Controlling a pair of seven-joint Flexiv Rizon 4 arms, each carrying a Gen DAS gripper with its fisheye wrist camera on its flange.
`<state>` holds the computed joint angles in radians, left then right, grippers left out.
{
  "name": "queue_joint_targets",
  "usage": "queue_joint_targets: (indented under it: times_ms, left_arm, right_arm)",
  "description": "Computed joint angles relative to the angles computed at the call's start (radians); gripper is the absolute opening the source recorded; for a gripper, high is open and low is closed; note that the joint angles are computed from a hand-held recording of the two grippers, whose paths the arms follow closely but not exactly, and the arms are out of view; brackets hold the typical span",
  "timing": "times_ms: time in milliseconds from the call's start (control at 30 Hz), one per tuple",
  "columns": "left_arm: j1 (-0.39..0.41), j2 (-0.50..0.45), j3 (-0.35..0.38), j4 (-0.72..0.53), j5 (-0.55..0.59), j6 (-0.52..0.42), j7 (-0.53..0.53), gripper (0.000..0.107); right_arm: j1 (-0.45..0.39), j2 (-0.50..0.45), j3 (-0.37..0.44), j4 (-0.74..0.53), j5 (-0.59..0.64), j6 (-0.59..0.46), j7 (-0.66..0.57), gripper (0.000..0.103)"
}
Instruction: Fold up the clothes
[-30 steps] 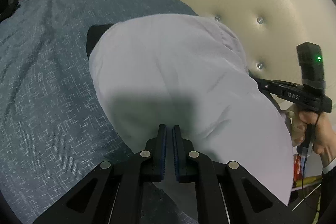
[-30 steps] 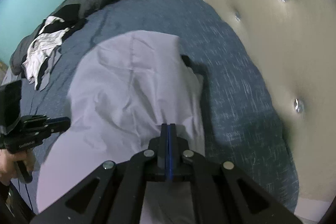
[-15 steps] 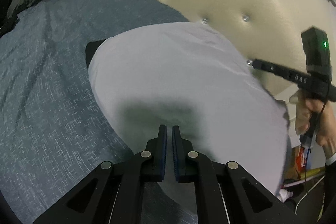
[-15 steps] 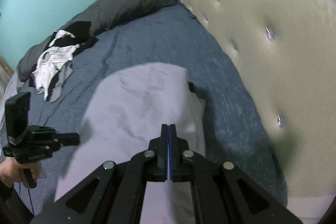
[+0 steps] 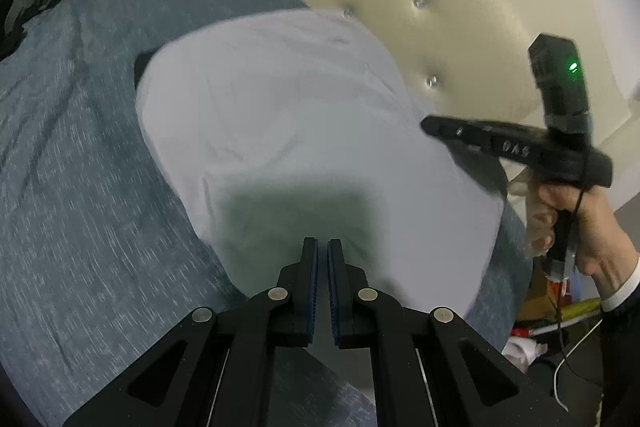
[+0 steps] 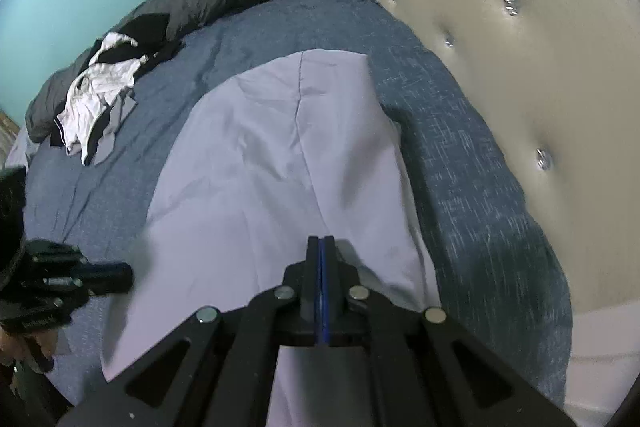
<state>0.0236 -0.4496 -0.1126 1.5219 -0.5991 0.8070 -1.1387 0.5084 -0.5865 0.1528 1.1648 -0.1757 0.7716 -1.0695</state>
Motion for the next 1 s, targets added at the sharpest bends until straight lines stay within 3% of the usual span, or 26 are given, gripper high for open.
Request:
queue_joint_targets:
  times_ms: [133, 433, 733, 1000]
  left_arm:
    - [-0.002, 0.041, -0.011, 0.048, -0.04, 0.025, 0.021, 0.005]
    - [-0.043, 0.087, 0.003, 0.113, -0.027, 0.057, 0.008, 0.005]
    - [-0.053, 0.147, 0.019, 0.169, -0.032, 0.091, -0.011, 0.005]
    - [-0.061, 0.209, 0.037, 0.215, -0.027, 0.111, -0.023, 0.005]
  right_arm:
    - [0.012, 0.08, -0.012, 0.135, -0.032, 0.111, 0.053, 0.0]
    - [0.015, 0.185, 0.001, 0.357, -0.084, 0.235, 0.169, 0.0]
    - [0.044, 0.239, -0.019, 0.428, -0.214, 0.301, 0.332, 0.0]
    - [0.08, 0.262, -0.028, 0.441, -0.33, 0.286, 0.47, 0.0]
